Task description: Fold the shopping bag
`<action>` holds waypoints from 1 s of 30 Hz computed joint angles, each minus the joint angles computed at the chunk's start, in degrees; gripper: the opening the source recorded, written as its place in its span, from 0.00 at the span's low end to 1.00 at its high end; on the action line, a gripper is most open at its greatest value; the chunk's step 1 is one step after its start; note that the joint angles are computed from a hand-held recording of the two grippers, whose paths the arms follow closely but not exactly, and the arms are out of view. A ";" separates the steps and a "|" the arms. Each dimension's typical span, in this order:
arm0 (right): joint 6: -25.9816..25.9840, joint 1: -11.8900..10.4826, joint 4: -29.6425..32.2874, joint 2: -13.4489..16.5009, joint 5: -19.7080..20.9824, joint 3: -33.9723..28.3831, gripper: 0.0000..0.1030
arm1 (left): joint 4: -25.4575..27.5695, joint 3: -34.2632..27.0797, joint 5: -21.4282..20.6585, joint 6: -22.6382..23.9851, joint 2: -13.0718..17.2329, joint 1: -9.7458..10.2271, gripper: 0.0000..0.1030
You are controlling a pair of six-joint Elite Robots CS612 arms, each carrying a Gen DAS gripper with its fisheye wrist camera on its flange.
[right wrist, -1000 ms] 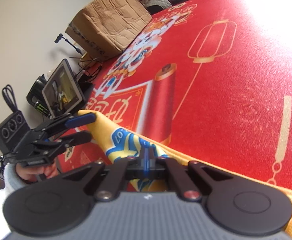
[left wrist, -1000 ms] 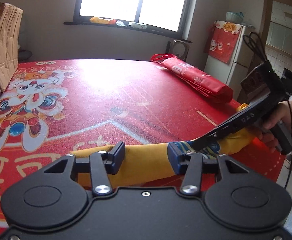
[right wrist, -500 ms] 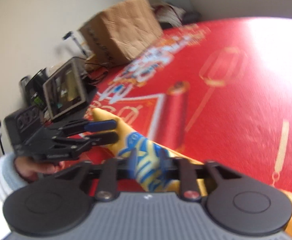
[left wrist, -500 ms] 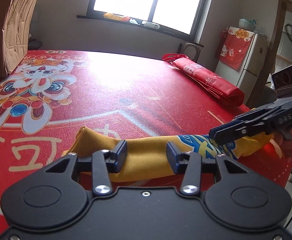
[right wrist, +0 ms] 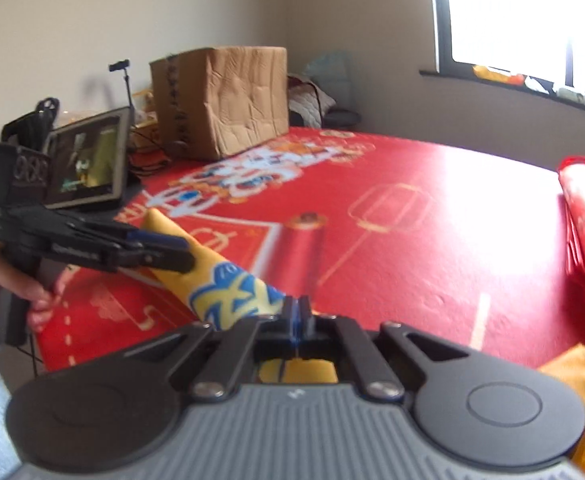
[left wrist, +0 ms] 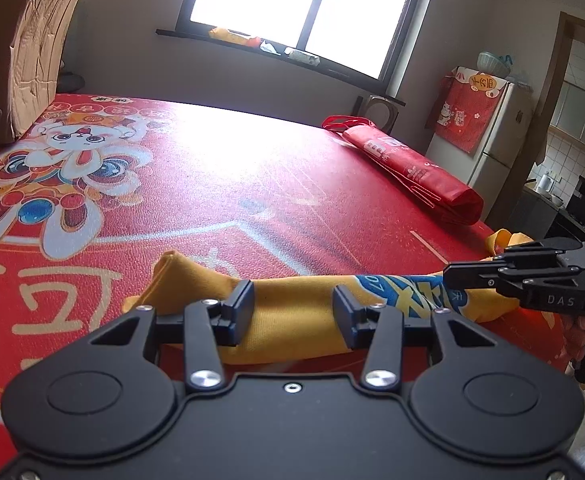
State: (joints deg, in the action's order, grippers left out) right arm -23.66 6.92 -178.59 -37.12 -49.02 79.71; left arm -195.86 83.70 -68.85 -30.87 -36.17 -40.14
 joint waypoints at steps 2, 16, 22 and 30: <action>0.15 0.24 0.46 0.07 -1.24 -0.09 0.00 | -0.03 -0.01 -0.07 0.13 0.01 -0.01 0.45; -4.47 1.66 -1.54 0.24 -7.11 0.78 0.00 | -0.50 -0.15 -1.14 0.91 0.14 -0.02 0.53; -5.43 1.75 -0.41 0.19 -7.11 0.36 0.00 | -0.39 -0.13 -1.04 0.91 0.11 -0.08 0.53; -7.52 2.40 -0.72 -0.04 -9.28 0.57 0.00 | -0.69 -0.05 -1.28 0.53 0.12 -0.03 0.53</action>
State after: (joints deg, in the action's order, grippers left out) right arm -31.19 9.32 -179.31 -37.16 -58.30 80.29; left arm -196.55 83.65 -70.13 -30.34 -36.05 -40.17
